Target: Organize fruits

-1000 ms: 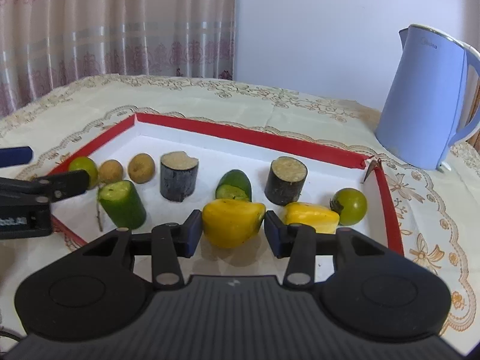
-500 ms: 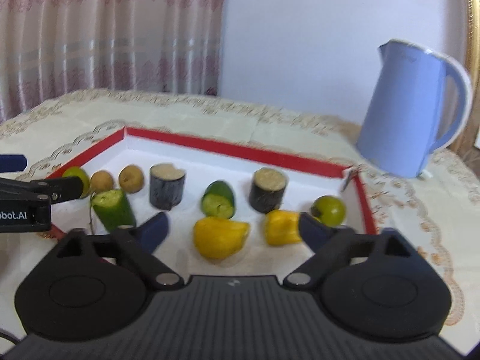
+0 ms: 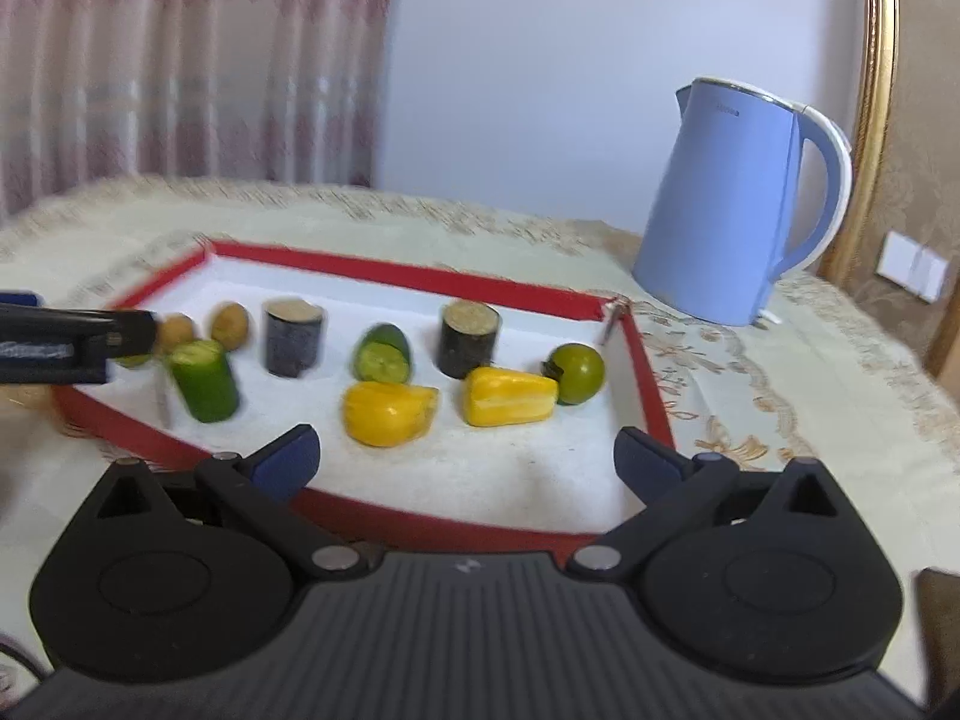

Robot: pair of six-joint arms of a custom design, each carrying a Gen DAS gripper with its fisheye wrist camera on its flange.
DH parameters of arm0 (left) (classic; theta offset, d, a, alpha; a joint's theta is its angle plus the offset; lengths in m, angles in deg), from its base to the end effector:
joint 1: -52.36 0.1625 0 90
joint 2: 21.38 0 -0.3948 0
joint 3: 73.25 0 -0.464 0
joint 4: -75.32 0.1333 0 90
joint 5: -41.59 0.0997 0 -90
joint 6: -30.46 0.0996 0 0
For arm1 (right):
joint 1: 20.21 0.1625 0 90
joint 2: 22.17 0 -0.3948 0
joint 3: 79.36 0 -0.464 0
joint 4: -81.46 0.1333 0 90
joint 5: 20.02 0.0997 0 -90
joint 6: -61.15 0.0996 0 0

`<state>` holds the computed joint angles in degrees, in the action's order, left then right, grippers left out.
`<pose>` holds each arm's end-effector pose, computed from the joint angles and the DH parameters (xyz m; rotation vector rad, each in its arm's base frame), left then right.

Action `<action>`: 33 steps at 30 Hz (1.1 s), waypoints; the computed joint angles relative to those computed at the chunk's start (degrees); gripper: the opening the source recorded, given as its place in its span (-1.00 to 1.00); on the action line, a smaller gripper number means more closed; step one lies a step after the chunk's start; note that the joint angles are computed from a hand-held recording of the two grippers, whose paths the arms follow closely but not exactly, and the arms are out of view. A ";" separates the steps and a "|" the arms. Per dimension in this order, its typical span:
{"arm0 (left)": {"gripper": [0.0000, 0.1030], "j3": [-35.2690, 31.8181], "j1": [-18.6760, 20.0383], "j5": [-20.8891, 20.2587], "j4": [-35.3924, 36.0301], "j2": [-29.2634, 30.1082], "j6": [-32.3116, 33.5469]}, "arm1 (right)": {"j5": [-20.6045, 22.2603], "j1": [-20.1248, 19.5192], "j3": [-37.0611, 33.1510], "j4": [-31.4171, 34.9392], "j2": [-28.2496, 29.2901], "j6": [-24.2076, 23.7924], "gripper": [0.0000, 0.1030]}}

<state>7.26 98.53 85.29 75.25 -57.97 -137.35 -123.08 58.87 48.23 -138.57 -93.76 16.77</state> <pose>-0.2894 -0.5979 -0.0436 0.7113 2.2307 -1.2127 0.0131 -0.5167 0.2216 0.4201 -2.0112 1.2584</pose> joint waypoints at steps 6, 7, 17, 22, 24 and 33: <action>1.00 1.68 -1.86 -4.65 -2.63 -0.43 0.66 | 11.16 -4.65 5.02 -8.42 -2.59 6.05 1.00; 1.00 1.75 -2.11 -5.17 -2.45 -0.32 0.67 | 13.20 -5.26 5.59 -10.30 -2.45 5.84 1.00; 1.00 2.79 -2.30 -3.98 -1.05 -0.70 -1.13 | 12.72 -4.68 8.00 -11.01 -3.55 0.18 1.00; 1.00 2.54 -2.36 -3.92 -0.01 -0.32 -0.71 | 12.33 -4.50 8.16 -9.54 -3.95 -0.26 1.00; 1.00 2.33 -2.98 -6.07 0.17 0.22 -0.21 | 12.37 -4.70 8.25 -9.16 -4.25 0.36 1.00; 1.00 4.26 -3.20 -5.84 -1.54 -0.95 -1.71 | 6.75 -3.83 8.50 -7.69 -4.74 0.75 1.00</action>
<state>11.51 95.33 79.45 73.71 -58.92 -139.06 -116.34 55.04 56.73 -146.25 -98.50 17.52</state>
